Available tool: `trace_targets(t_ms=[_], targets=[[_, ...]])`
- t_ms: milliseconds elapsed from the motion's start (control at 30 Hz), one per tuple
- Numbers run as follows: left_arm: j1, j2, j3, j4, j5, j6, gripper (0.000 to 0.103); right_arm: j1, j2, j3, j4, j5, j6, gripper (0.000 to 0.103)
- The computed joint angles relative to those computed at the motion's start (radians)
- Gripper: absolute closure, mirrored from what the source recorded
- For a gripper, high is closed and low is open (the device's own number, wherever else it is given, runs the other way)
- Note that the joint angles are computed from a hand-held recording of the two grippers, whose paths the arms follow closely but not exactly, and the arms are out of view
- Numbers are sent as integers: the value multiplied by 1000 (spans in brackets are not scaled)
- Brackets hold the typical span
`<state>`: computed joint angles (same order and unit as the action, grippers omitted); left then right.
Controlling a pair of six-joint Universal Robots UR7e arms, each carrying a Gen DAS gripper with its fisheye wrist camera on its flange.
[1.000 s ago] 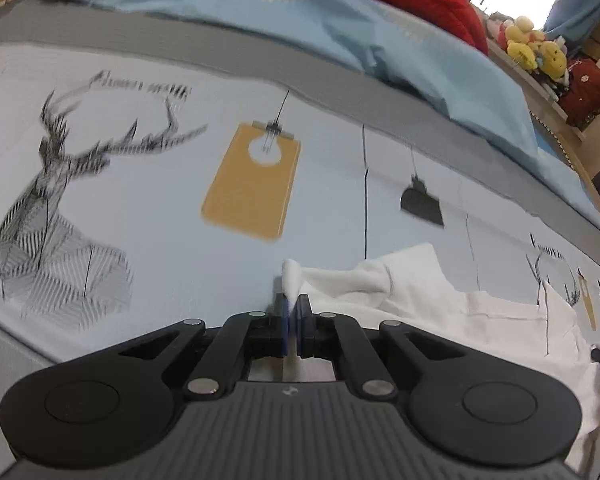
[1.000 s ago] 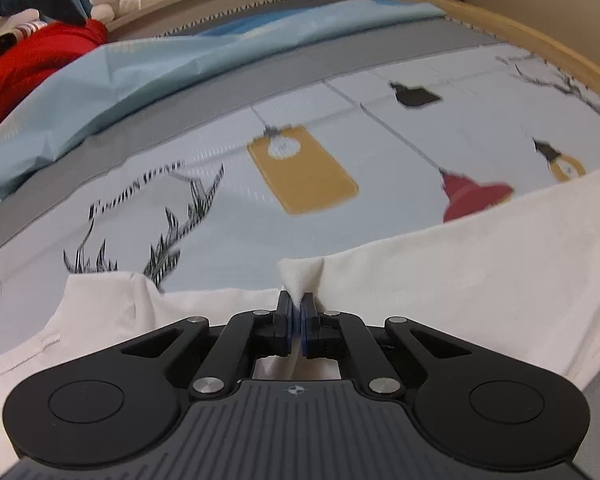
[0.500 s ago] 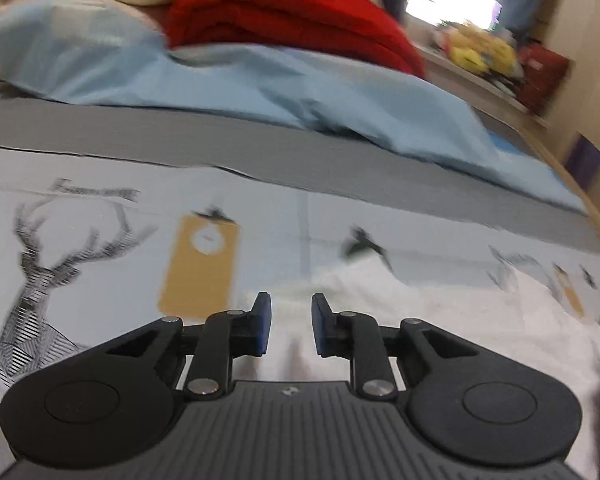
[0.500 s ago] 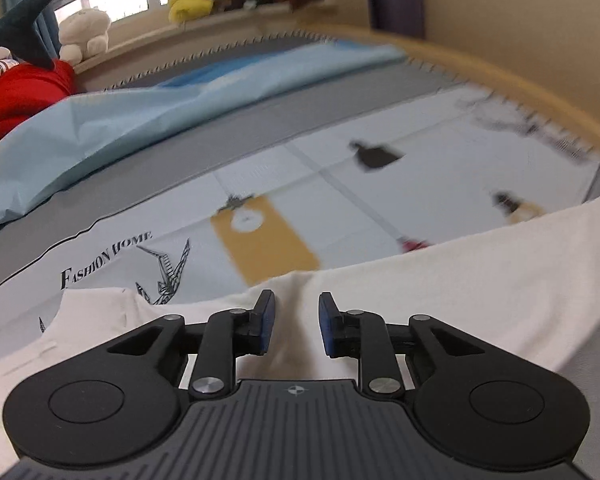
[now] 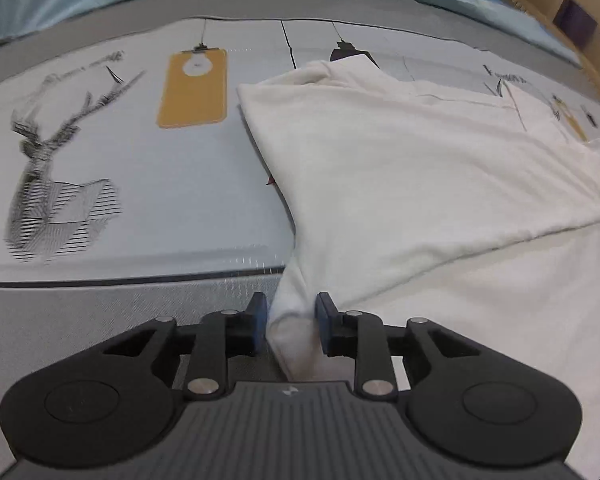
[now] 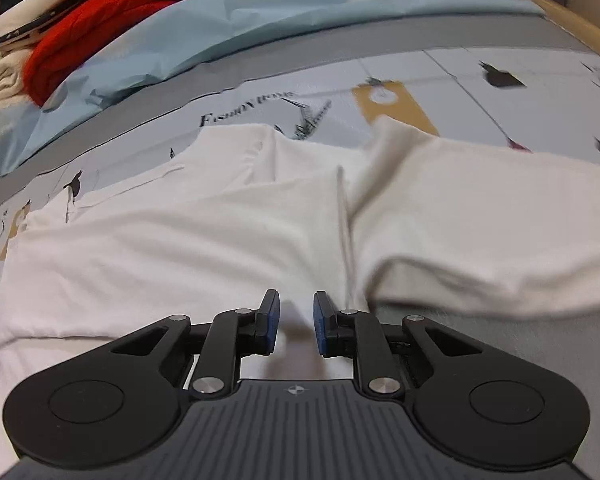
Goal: Fold small clothes
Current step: 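Grasp the sleeve end with the right gripper and lift it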
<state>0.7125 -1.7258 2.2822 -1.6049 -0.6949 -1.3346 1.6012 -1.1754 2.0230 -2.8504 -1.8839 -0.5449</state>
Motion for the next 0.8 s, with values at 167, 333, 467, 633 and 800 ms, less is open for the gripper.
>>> trace_targets(t_ms=[167, 333, 467, 633, 800], targets=[[-217, 56, -133, 333, 61, -264, 72, 39, -124, 34, -16, -28, -27, 82], [-407, 134, -223, 552, 79, -592, 44, -17, -260, 34, -63, 36, 88, 82], [-467, 192, -153, 498, 69, -736, 39, -118, -322, 57, -171, 51, 186, 82], [-382, 293, -196, 414, 68, -597, 51, -256, -345, 27, -213, 77, 246, 92], [-339, 315, -198, 330, 93, -541, 50, -391, -334, -31, -233, 191, 409, 100]])
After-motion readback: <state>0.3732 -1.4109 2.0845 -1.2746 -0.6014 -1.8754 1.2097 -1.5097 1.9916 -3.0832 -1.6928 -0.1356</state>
